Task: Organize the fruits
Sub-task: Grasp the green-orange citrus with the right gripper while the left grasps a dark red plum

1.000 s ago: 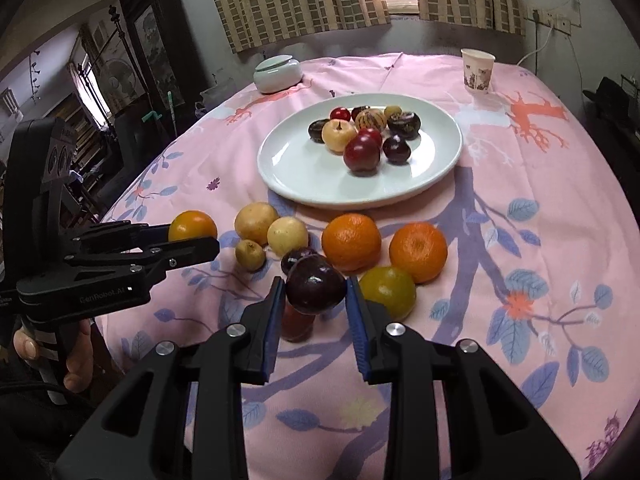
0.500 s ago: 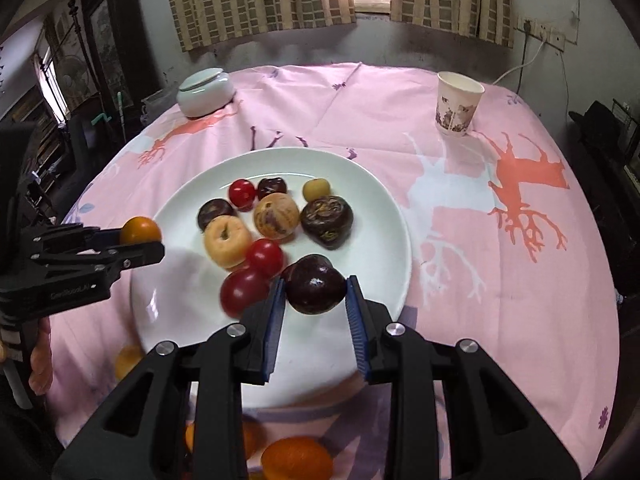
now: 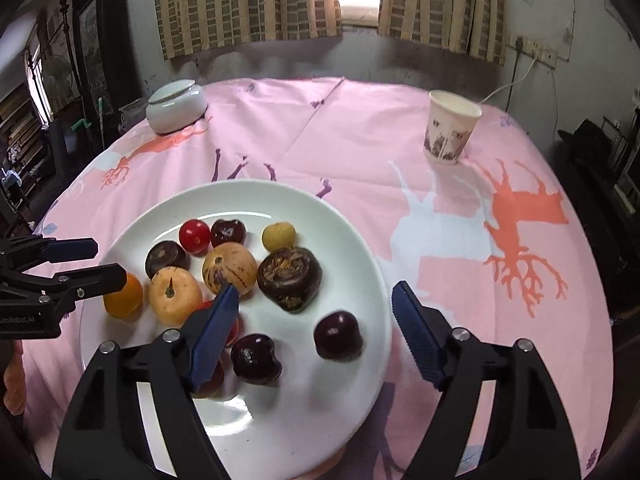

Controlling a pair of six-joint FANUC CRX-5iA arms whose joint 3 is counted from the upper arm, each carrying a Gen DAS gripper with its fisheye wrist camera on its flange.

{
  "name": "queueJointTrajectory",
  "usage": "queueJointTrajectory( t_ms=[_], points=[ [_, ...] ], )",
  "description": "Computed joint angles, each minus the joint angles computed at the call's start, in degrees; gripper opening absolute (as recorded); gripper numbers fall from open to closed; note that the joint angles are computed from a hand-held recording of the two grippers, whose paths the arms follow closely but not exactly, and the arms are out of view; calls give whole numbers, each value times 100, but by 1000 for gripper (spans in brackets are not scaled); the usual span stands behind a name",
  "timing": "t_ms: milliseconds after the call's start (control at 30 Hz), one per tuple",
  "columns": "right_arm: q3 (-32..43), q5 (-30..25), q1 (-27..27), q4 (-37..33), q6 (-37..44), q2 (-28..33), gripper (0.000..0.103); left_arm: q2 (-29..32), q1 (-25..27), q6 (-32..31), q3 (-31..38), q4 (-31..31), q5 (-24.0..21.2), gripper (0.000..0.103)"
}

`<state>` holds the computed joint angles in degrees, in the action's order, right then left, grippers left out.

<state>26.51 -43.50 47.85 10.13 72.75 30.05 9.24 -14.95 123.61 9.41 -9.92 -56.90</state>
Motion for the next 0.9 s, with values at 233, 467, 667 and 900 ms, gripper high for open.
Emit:
queueJointTrajectory(
  t_ms=[233,467,667,900],
  points=[
    [-679,235,102,224,-42,-654,80,-776,-245,294,-388,-313,153,88],
    [-2271,474,364,-155,45,-2076,94,-1612,-1474,1429,-1000,-1696,-349,97],
    [-4052,922,944,756,-1456,-3162,95,-1936,-2115,2402,-1677,-1841,-489,97],
    [-4326,759,1073,775,-2156,-3116,95,-2092,-2147,2512,-2145,-1423,-335,97]
  ],
)
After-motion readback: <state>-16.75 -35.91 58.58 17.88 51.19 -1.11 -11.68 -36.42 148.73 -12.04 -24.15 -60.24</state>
